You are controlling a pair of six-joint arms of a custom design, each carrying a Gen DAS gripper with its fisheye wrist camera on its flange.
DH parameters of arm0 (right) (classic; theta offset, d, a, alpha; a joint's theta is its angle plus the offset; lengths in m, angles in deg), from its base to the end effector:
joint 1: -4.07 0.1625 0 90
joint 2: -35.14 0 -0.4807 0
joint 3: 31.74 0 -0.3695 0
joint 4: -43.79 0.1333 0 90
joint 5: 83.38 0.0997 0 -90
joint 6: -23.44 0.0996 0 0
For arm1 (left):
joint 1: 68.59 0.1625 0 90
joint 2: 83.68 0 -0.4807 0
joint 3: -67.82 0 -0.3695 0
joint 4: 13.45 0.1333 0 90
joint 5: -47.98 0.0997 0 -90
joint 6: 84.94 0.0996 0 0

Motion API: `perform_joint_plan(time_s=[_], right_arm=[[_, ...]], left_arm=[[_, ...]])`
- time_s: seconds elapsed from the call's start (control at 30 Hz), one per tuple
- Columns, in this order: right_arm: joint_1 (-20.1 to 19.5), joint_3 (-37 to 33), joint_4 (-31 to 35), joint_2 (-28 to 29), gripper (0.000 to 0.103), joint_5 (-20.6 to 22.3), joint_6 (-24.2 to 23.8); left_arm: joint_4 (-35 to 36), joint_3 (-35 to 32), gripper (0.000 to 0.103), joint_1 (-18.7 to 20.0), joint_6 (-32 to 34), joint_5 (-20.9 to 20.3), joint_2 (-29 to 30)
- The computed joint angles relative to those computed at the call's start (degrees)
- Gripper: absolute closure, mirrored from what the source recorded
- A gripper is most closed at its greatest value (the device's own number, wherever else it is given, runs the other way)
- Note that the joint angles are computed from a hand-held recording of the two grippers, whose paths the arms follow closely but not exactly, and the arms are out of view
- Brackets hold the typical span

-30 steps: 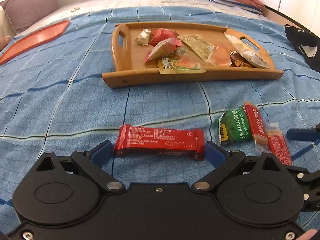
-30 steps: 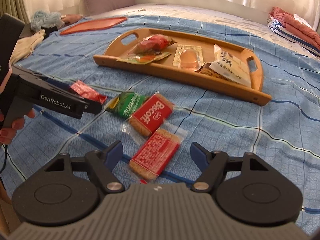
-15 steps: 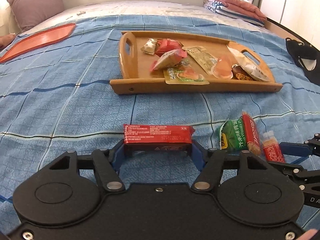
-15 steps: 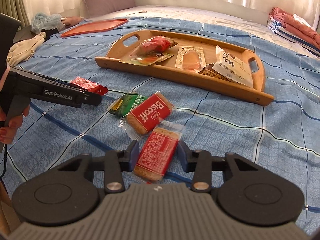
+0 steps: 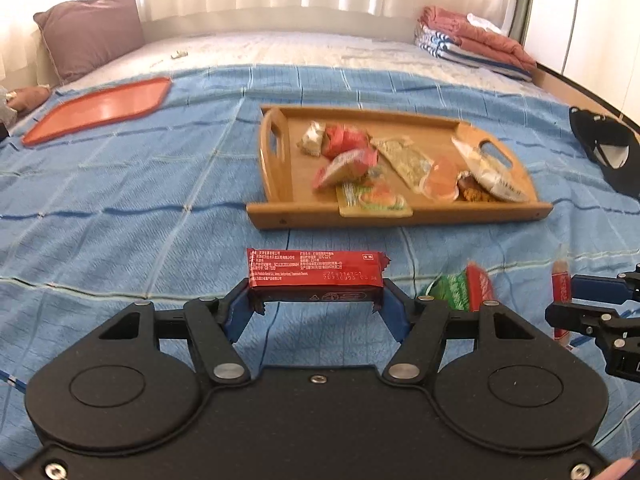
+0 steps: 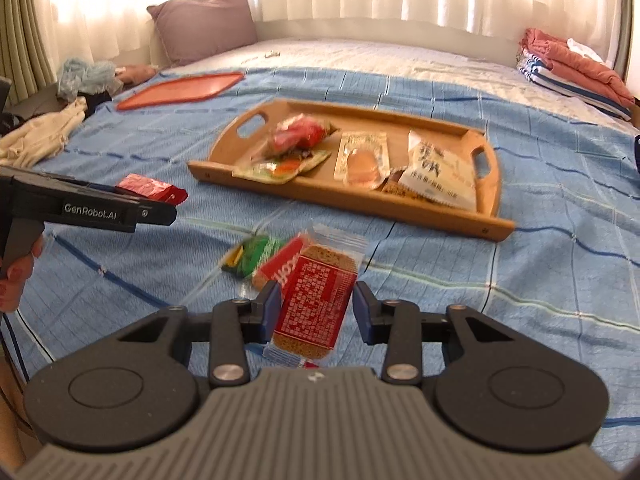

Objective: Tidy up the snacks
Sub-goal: 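Grasp the red chocolate bar with the left tool while the right tool grasps a red Biscoff pack, then carry the chocolate bar with the left tool while the right tool carries the Biscoff pack over the tray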

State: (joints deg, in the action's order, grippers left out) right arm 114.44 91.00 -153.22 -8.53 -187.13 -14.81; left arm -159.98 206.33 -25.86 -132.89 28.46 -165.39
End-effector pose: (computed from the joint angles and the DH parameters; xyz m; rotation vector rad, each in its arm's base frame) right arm 0.2946 -0.4785 0.0929 1.2812 -2.4515 0.6277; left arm -0.1185 -0.4187 0.2952 -0.0089 2.0754 -1.0796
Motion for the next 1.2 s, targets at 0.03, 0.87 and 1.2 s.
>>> perform_joint_plan(time_s=[0.03, 0.87, 1.2], right_arm=[[0.2, -0.1, 0.1, -0.4, 0.060, 0.2, 0.3], [4.4, -12.7, 10.3, -3.7, 0.060, 0.7, 6.3], [4.2, -23.5, 15.9, 1.4, 0.060, -1.0, 8.1]], left_arm=[[2.0, -0.4, 0.039, -0.6, -1.2, 0.3, -0.5], [8.7, -13.4, 0.039, -3.9, 5.3, 2.6, 1.3], [-5.6, -21.9, 0.039, 3.7, 19.3, 0.2, 7.8]])
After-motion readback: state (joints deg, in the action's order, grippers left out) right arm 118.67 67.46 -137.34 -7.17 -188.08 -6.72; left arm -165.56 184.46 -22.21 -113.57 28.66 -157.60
